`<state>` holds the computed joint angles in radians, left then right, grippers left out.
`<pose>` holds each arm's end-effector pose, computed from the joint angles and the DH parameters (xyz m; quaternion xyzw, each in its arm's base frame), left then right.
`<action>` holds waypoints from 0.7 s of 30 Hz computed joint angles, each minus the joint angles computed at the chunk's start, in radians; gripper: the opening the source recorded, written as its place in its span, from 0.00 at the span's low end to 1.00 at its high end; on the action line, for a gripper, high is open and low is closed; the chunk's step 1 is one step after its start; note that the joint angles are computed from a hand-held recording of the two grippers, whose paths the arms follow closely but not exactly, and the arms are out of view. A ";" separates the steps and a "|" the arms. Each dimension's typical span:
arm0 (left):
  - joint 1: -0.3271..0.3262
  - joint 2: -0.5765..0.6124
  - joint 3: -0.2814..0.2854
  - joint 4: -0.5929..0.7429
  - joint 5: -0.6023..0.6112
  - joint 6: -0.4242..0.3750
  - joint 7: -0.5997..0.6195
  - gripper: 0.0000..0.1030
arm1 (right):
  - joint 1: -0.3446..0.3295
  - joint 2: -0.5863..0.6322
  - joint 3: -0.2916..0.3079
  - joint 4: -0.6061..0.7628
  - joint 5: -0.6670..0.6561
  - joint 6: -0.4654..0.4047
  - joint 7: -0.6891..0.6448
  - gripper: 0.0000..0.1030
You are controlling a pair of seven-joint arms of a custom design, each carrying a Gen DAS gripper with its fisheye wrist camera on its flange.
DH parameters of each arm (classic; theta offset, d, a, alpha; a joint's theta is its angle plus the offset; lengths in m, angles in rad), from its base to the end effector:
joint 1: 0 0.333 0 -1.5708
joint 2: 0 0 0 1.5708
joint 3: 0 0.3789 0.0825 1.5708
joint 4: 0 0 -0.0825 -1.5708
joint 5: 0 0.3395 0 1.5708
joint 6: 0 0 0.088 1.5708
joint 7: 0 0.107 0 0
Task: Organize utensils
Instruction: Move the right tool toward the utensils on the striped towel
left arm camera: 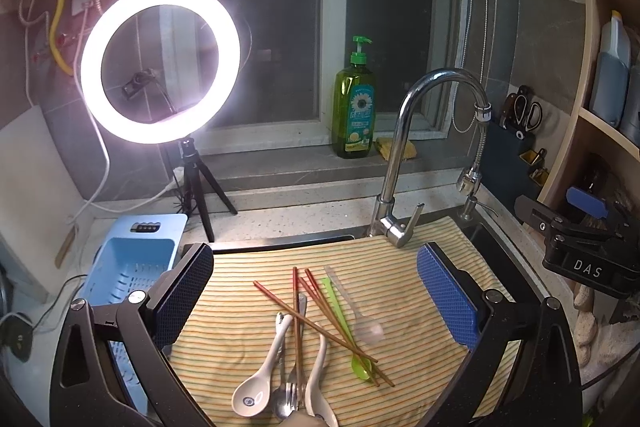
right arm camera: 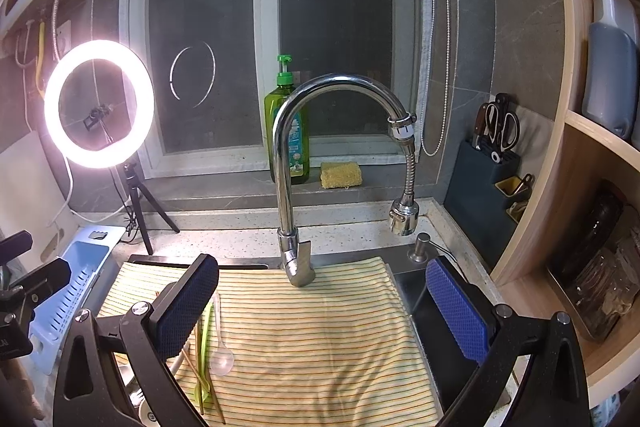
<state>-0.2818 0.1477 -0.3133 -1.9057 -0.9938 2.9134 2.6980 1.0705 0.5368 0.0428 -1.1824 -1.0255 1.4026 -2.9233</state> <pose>0.5332 -0.2825 0.5849 -0.3247 0.8172 -0.4487 0.1595 0.3969 0.5522 0.5739 -0.3692 0.7832 -0.4637 0.1878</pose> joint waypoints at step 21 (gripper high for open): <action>-0.005 0.012 0.000 0.008 0.039 -0.010 -0.028 0.99 | -0.020 -0.018 0.012 -0.037 0.012 0.017 0.028 1.00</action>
<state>-0.2868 0.1596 -0.3137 -1.8976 -0.9544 2.9036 2.6701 1.0504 0.5184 0.0548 -1.2193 -1.0135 1.4196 -2.8953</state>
